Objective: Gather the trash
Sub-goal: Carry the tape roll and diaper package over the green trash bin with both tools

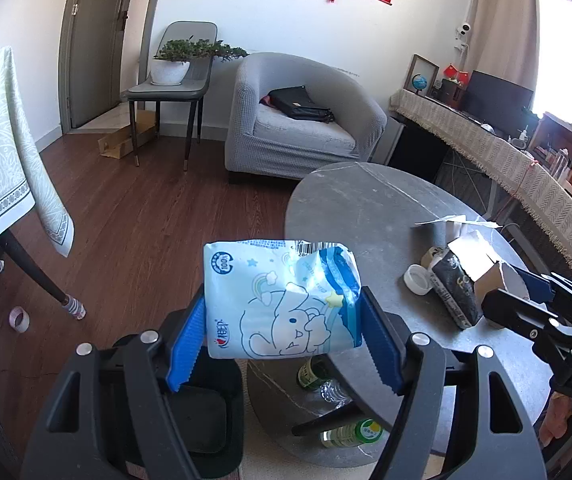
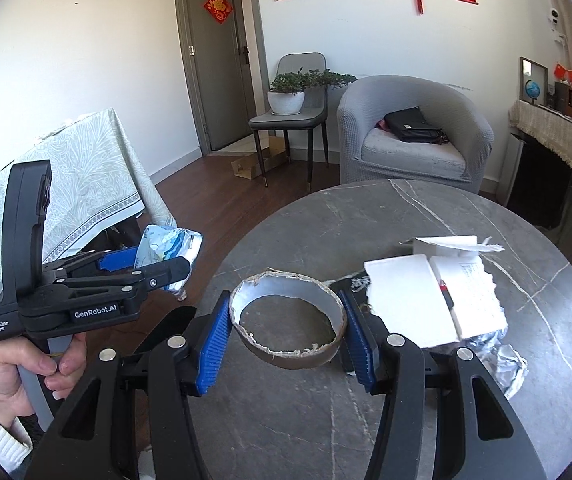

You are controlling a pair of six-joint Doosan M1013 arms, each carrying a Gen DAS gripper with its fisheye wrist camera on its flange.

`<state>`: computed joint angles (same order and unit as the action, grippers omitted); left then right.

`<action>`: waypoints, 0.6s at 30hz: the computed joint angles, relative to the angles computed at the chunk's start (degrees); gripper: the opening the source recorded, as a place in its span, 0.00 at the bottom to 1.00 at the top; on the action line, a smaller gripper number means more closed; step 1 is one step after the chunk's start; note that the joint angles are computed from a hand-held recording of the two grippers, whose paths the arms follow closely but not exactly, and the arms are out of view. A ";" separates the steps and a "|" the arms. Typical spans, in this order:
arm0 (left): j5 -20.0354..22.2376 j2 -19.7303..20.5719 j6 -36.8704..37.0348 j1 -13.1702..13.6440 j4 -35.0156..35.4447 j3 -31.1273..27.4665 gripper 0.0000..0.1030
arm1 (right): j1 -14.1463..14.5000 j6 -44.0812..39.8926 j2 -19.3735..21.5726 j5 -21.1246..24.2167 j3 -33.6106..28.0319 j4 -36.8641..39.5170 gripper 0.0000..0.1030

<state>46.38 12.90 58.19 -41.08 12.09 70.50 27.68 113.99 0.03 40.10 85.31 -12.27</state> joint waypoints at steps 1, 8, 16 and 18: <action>0.35 -0.21 0.11 0.43 -0.19 0.27 0.72 | 0.25 -0.22 0.34 -0.19 -0.33 0.15 0.52; 4.62 -1.30 0.94 2.78 1.02 2.39 0.72 | 1.68 -2.79 3.13 -0.50 -2.93 2.32 0.52; 9.40 -1.42 4.73 4.86 -1.90 4.17 0.72 | 3.33 -5.36 6.42 -0.29 -6.32 4.94 0.52; 10.69 -1.06 5.61 5.38 -3.22 4.29 0.72 | 3.70 -6.16 7.20 -0.21 -7.15 5.80 0.52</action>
